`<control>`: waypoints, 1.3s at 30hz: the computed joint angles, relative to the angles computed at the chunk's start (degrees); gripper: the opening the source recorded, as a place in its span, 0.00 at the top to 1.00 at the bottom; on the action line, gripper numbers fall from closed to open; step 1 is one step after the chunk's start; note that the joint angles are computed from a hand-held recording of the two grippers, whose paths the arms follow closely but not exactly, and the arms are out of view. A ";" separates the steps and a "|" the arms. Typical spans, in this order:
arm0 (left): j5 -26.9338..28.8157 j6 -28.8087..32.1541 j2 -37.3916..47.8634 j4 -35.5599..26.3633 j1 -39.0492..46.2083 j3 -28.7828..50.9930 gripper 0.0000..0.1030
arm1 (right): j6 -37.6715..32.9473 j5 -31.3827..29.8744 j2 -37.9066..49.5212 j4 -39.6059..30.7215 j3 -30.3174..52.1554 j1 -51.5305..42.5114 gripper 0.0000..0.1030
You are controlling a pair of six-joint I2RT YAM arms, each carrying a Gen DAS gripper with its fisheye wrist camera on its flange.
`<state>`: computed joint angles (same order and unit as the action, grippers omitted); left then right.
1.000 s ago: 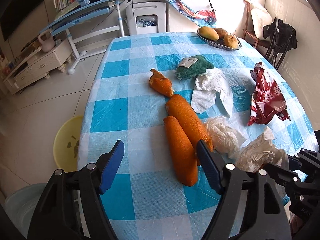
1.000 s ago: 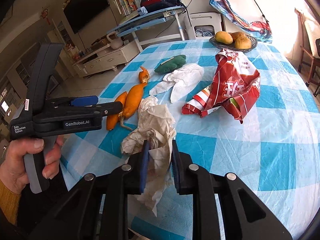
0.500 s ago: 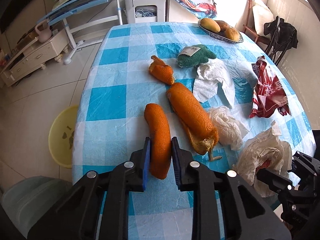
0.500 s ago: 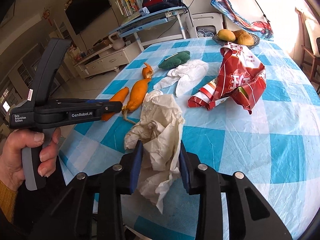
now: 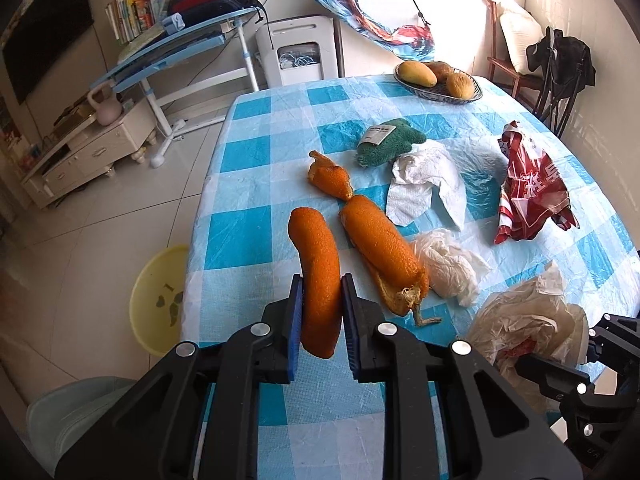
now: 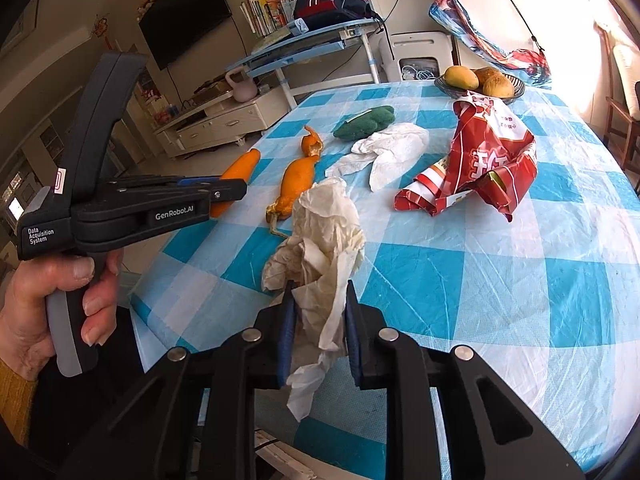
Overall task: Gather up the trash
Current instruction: 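Carry the carrot and crumpled paper to the yellow basin and open both tools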
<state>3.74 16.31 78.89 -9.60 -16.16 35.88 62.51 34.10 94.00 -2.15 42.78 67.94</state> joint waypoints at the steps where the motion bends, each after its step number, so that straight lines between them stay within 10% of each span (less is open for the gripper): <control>1: -0.03 0.02 -0.58 -0.05 -0.10 -0.21 0.82 | 0.05 0.21 0.01 -0.11 0.11 0.22 0.78; 30: 6.61 -0.44 -10.25 -4.34 7.84 -1.04 0.82 | -0.70 5.19 -0.14 -3.90 5.21 4.69 0.79; 39: 15.09 -1.22 5.35 -8.78 26.39 18.63 0.82 | -18.03 -5.45 7.73 2.36 18.86 -4.68 0.79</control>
<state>18.84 15.09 84.24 -18.38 10.23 54.52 44.49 28.66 101.73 0.21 61.64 63.26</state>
